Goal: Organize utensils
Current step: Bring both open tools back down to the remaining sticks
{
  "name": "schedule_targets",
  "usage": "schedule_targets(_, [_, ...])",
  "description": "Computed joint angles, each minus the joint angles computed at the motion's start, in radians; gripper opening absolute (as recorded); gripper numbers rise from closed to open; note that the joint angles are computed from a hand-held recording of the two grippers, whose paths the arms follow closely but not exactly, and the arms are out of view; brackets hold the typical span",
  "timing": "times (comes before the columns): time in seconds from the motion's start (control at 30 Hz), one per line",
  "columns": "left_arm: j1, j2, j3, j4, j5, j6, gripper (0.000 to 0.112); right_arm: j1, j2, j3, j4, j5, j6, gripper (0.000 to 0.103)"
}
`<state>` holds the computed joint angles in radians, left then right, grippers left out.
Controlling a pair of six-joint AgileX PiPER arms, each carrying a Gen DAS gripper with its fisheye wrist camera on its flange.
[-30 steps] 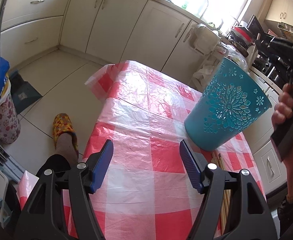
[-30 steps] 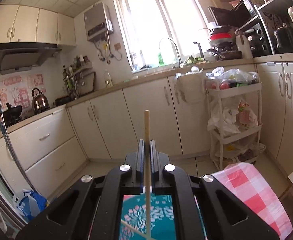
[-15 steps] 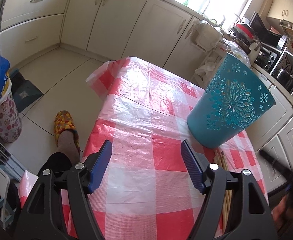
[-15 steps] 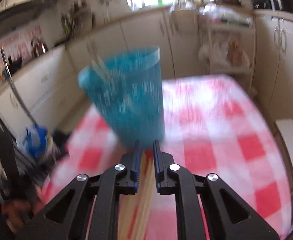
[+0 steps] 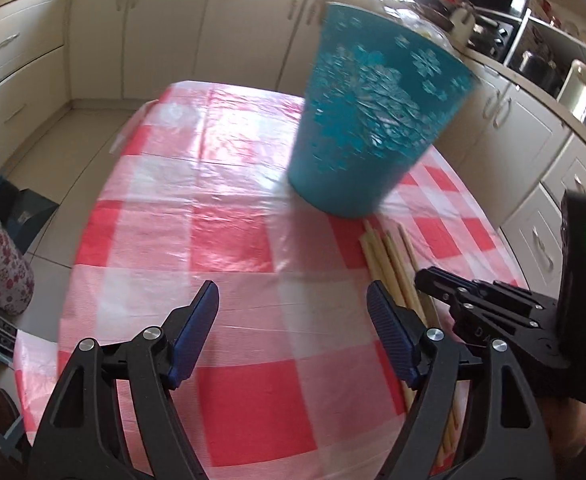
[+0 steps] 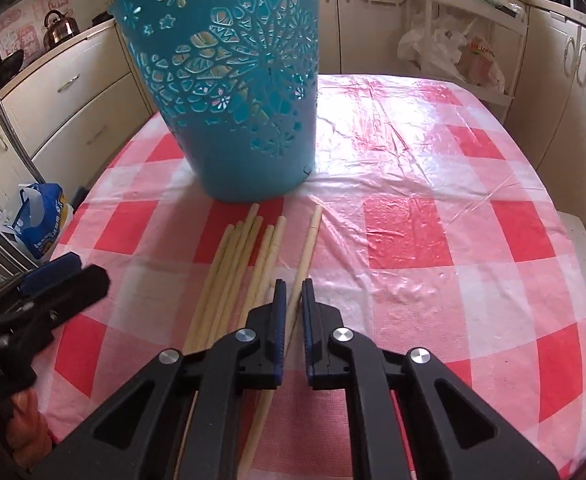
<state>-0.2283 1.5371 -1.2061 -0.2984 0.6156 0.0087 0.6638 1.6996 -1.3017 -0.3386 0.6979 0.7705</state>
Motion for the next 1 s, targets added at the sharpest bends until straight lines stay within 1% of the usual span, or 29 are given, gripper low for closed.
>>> schedule_targets(0.1, [-0.032, 0.037, -0.040, 0.034, 0.031, -0.034, 0.073, 0.002, -0.009, 0.008, -0.011, -0.002, -0.001, 0.009])
schedule_targets(0.17, [-0.046, 0.066, -0.071, 0.053, 0.054, -0.055, 0.073, 0.000, -0.020, 0.029, -0.020, -0.022, 0.019, 0.008])
schedule_targets(0.23, [-0.064, 0.083, -0.089, 0.102, 0.057, -0.085, 0.073, -0.009, -0.038, 0.049, -0.022, -0.043, 0.040, 0.008])
schedule_targets(0.3, [-0.088, 0.104, -0.117, 0.148, 0.072, -0.109, 0.073, -0.034, -0.055, 0.071, 0.011, -0.075, 0.035, 0.008])
schedule_targets(0.37, [-0.100, 0.118, -0.137, 0.173, 0.087, -0.120, 0.073, -0.067, -0.066, 0.087, 0.083, -0.106, -0.007, 0.008])
schedule_targets(0.6, [-0.186, 0.172, -0.213, 0.371, 0.145, -0.249, 0.073, -0.084, -0.061, 0.086, 0.145, -0.119, -0.071, 0.008])
schedule_targets(0.8, [-0.204, 0.197, -0.256, 0.429, 0.182, -0.297, 0.075, -0.110, -0.072, 0.109, 0.214, -0.152, -0.118, 0.008])
schedule_targets(0.93, [-0.202, 0.232, -0.319, 0.424, 0.231, -0.288, 0.075, -0.113, -0.073, 0.112, 0.228, -0.157, -0.134, 0.008])
schedule_targets(1.0, [-0.209, 0.258, -0.358, 0.431, 0.271, -0.285, 0.074, -0.114, -0.075, 0.114, 0.236, -0.159, -0.140, 0.008])
